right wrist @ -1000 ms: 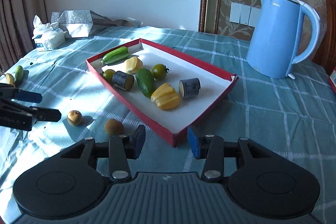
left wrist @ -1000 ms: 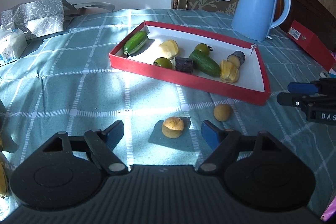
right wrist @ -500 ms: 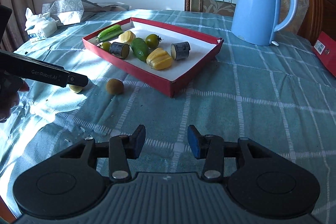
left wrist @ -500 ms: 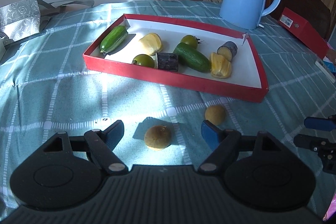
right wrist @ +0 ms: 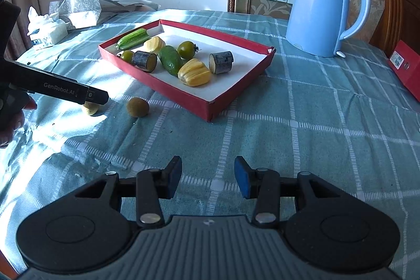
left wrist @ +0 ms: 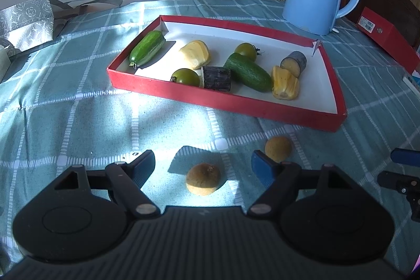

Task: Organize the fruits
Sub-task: 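Move the left tool to the small tan potato and close on it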

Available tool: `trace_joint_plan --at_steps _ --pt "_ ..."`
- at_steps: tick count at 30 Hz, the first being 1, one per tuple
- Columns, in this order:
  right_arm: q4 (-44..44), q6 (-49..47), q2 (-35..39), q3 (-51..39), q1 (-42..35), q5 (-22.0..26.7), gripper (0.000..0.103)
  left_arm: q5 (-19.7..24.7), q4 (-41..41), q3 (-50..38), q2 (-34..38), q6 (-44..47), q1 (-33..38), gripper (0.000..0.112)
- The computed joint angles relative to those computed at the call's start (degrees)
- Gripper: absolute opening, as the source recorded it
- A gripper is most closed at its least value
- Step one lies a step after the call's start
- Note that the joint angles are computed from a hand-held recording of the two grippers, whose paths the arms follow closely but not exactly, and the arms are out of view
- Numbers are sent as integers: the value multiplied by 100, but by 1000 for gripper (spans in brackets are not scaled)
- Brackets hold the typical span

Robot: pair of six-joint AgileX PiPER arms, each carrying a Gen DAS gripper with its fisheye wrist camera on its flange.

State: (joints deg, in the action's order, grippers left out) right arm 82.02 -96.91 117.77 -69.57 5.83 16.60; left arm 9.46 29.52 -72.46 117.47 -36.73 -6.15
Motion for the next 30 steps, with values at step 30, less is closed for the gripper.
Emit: trace_joint_plan --at_steps 30 --pt "-36 157 59 -42 -11 -16 43 -401 -265 254 41 614 90 66"
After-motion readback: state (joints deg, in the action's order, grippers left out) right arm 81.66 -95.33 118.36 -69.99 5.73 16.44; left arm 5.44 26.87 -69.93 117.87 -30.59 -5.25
